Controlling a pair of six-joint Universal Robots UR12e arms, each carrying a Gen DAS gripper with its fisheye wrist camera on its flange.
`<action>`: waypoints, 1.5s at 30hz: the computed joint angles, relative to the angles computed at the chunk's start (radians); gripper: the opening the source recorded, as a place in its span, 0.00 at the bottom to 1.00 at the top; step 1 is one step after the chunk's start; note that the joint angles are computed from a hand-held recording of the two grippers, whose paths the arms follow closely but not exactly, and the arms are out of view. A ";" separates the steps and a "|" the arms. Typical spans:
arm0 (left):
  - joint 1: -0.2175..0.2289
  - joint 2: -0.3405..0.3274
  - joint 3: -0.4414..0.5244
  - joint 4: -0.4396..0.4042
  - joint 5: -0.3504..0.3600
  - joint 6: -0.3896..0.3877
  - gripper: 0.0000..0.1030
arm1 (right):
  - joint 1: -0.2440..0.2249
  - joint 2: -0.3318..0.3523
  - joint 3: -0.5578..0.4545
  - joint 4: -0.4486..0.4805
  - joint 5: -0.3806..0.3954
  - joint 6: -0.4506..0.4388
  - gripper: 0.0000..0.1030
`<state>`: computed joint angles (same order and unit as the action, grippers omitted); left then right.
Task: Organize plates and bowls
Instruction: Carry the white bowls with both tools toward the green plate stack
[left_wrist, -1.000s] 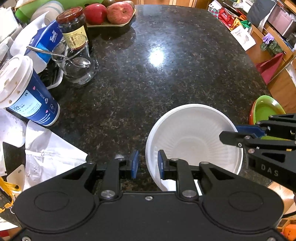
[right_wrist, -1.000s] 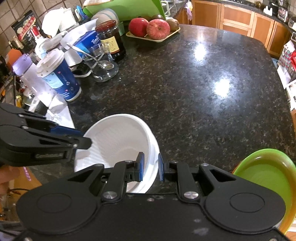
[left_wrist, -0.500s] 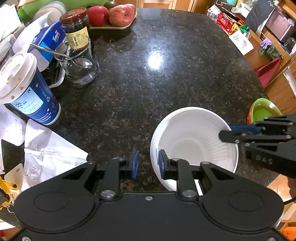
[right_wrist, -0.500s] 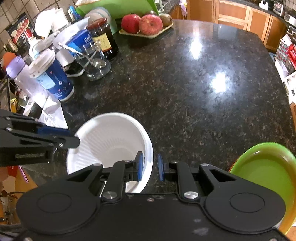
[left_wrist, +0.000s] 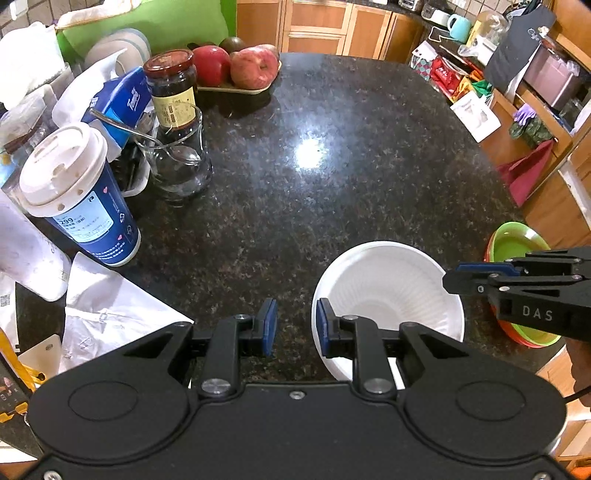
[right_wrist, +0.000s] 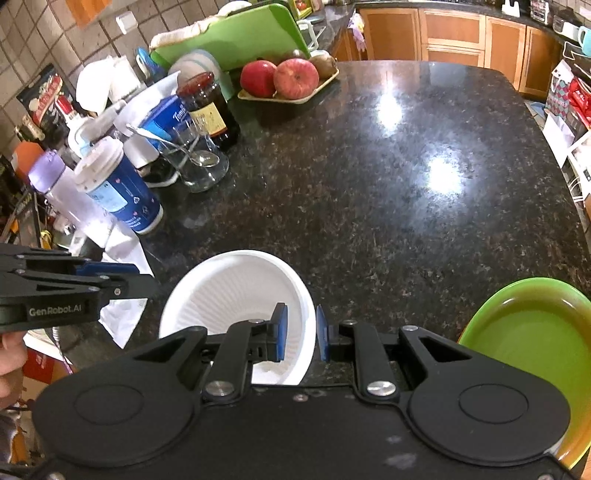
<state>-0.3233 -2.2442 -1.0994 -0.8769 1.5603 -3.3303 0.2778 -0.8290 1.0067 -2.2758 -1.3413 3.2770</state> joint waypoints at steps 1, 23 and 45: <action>0.000 0.002 -0.003 0.007 -0.002 0.001 0.30 | 0.000 -0.004 0.009 -0.011 0.000 0.007 0.20; -0.040 0.042 -0.220 0.510 0.098 0.074 0.30 | 0.049 -0.074 0.291 -0.583 -0.226 0.120 0.34; -0.012 0.022 -0.162 0.288 -0.020 -0.032 0.31 | 0.056 -0.046 0.273 -0.574 -0.262 0.119 0.38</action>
